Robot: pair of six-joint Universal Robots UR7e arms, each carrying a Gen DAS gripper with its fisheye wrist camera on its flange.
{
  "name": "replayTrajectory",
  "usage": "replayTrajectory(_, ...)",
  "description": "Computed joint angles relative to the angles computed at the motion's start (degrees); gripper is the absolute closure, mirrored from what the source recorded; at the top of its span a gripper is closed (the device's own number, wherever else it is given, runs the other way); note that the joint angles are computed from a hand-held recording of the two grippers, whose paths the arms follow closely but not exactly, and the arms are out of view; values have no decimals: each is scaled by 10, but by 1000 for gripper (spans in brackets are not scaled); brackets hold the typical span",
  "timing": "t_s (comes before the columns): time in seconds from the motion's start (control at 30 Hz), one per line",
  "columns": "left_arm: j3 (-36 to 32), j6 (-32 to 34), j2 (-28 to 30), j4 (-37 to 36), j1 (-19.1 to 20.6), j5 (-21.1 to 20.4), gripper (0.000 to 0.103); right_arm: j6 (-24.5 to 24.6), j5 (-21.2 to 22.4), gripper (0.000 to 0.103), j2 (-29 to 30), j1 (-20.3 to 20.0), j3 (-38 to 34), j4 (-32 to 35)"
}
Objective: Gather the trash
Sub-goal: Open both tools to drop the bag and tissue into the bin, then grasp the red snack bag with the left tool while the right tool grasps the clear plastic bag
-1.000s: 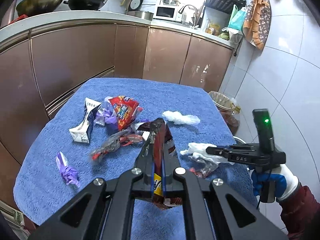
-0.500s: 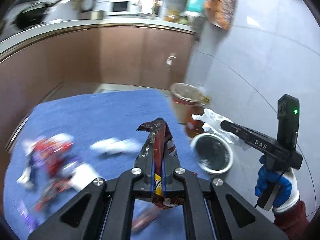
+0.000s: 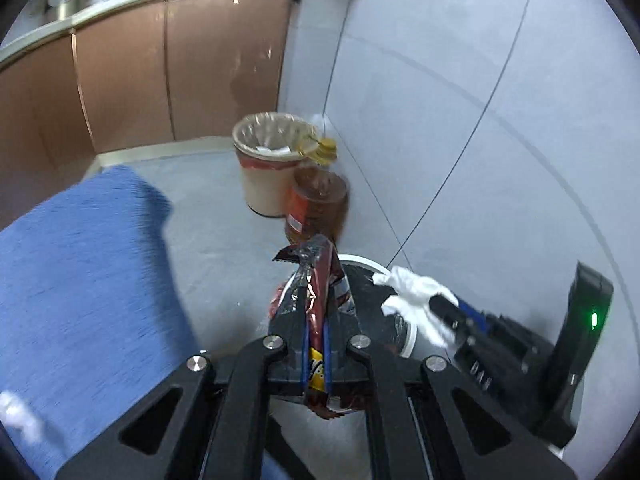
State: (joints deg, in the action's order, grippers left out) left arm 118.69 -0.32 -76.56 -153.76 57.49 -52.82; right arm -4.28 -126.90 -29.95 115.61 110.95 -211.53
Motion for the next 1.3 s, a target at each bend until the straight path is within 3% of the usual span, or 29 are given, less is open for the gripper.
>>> replayTrajectory(0.17,-47,-7,87,-6,23,-10,97,1,-10,90,30,-43,-17,-8)
replayTrajectory(0.3,-69,-8,128,1,36,-24,97,5,-12,82,41,-67,-37,7)
replayTrajectory(0.53,-68,-10,121,-4,44,-44,96,3,-29,63,46,-71,-42,13)
replayTrajectory(0.67,-54,-7,95,-18,37,-43,96,9,-35,63,42,-57,-40,14)
replayTrajectory(0.9,4,-7,-9,-51,-5,-10,96,6,-34,62,22,4,-35,5)
replayTrajectory(1.0,40,-17,-83,-54,-36,20,96,-3,-35,61,12,41,-35,1)
replayTrajectory(1.03,47,-20,-101,-52,-44,29,94,-6,-34,60,12,48,-39,3)
replayTrajectory(1.13,79,-34,-176,-39,-75,69,66,-17,-32,59,4,87,-42,2)
replayTrajectory(1.3,117,-59,-303,32,-132,150,64,-27,-24,57,-3,152,-55,19)
